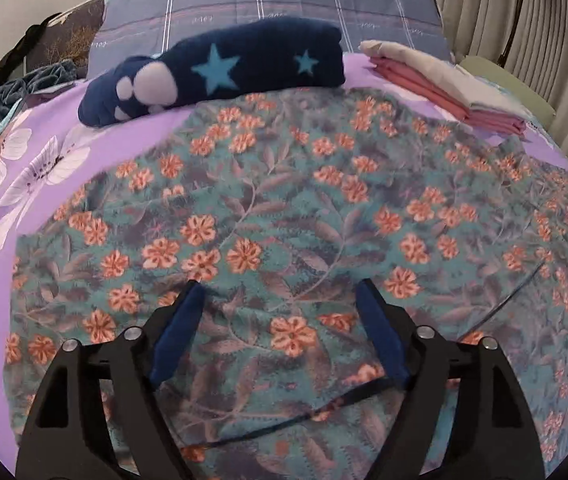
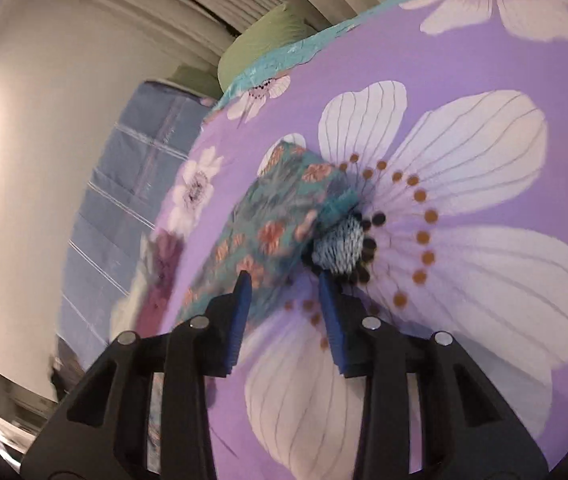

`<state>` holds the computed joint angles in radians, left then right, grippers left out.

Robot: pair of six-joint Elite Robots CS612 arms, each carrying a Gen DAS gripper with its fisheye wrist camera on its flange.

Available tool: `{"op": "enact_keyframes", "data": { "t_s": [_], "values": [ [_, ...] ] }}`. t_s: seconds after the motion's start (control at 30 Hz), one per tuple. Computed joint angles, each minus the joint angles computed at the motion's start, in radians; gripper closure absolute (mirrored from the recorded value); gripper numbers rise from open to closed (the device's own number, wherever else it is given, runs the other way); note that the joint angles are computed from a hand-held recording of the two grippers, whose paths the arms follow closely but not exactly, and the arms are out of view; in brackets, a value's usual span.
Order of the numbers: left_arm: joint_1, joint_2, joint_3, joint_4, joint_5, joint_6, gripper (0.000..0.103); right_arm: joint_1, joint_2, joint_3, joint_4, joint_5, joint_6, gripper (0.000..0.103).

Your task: Fold small clothes

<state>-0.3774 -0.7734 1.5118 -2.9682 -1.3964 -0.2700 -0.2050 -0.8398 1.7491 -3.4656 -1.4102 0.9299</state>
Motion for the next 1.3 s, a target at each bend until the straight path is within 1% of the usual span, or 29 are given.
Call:
{"op": "enact_keyframes", "data": {
  "t_s": [0.07,0.13,0.17,0.2,0.27,0.3,0.37,0.4,0.47,0.5,0.53,0.57,0.63,0.67,0.73,0.8,0.87,0.9,0.97,1.0,1.03,1.07,1.1,1.13,1.2,1.23,1.3],
  "values": [
    [-0.002,0.002,0.000,0.001,0.007,0.001,0.022,0.000,0.010,-0.021,-0.002,-0.012,-0.001,0.060],
    [-0.002,0.002,0.000,0.002,0.011,0.001,0.021,0.007,0.017,-0.049,0.030,-0.049,0.004,0.062],
    [-0.004,0.002,0.000,0.003,0.017,0.003,0.020,0.008,0.021,-0.062,0.042,-0.055,0.005,0.077],
    [-0.005,0.003,0.000,0.005,0.022,0.004,0.020,0.008,0.027,-0.077,0.048,-0.031,0.009,0.099],
    [-0.007,0.005,-0.004,0.008,0.026,0.004,0.019,0.013,0.039,-0.097,0.009,0.005,0.041,0.099],
    [-0.006,0.006,-0.004,0.006,0.022,0.003,0.018,0.025,0.044,-0.109,-0.020,0.023,0.035,0.099],
    [-0.006,0.003,0.000,0.004,0.018,-0.002,0.017,0.054,0.045,-0.141,-0.039,0.084,-0.041,0.099],
    [-0.004,0.003,0.000,0.004,0.017,-0.001,0.017,0.080,0.048,-0.171,-0.037,0.129,-0.110,0.099],
    [-0.005,0.004,-0.001,0.003,0.020,0.001,0.017,0.123,0.059,-0.221,-0.028,0.217,-0.206,0.099],
    [-0.004,0.004,0.000,0.001,0.019,0.001,0.017,0.154,0.071,-0.257,-0.012,0.285,-0.263,0.099],
    [-0.003,0.004,0.001,-0.002,0.018,0.000,0.017,0.177,0.080,-0.284,0.011,0.331,-0.309,0.098],
    [-0.002,0.005,0.000,-0.004,0.015,-0.001,0.017,0.209,0.095,-0.318,0.049,0.391,-0.375,0.098],
    [-0.001,0.005,0.002,-0.009,0.011,-0.003,0.017,0.252,0.114,-0.356,0.125,0.455,-0.470,0.098],
    [0.000,0.005,0.002,-0.011,0.008,-0.005,0.017,0.272,0.124,-0.372,0.175,0.472,-0.522,0.098],
    [0.001,0.005,0.004,-0.017,0.000,-0.008,0.017,0.315,0.139,-0.394,0.317,0.458,-0.653,0.097],
    [0.004,0.004,0.006,-0.025,-0.012,-0.013,0.017,0.338,0.151,-0.405,0.453,0.446,-0.731,0.089],
    [0.007,0.004,0.008,-0.032,-0.025,-0.017,0.017,0.346,0.155,-0.406,0.571,0.449,-0.774,0.083],
    [0.009,0.005,0.008,-0.035,-0.035,-0.019,0.017,0.347,0.154,-0.397,0.590,0.448,-0.779,0.083],
    [0.012,0.005,0.009,-0.043,-0.051,-0.024,0.017,0.342,0.151,-0.382,0.565,0.454,-0.779,0.084],
    [0.015,0.003,0.012,-0.055,-0.065,-0.031,0.018,0.341,0.145,-0.376,0.568,0.454,-0.798,0.082],
    [0.019,0.002,0.015,-0.067,-0.078,-0.039,0.023,0.338,0.141,-0.373,0.573,0.458,-0.816,0.080],
    [0.025,-0.001,0.022,-0.089,-0.108,-0.057,0.030,0.337,0.141,-0.372,0.572,0.462,-0.823,0.075],
    [0.032,-0.003,0.026,-0.106,-0.142,-0.076,0.033,0.338,0.135,-0.355,0.553,0.465,-0.830,0.071],
    [0.045,-0.005,0.031,-0.137,-0.217,-0.111,0.037,0.337,0.131,-0.343,0.542,0.467,-0.841,0.071],
    [0.066,-0.001,0.031,-0.187,-0.360,-0.165,0.039,0.333,0.123,-0.313,0.516,0.476,-0.863,0.070],
    [0.070,0.001,0.028,-0.203,-0.408,-0.179,0.039,0.324,0.121,-0.294,0.501,0.495,-0.859,0.070],
    [0.066,0.000,0.020,-0.205,-0.449,-0.169,0.039,0.311,0.122,-0.285,0.487,0.533,-0.829,0.070]
  ]
}}
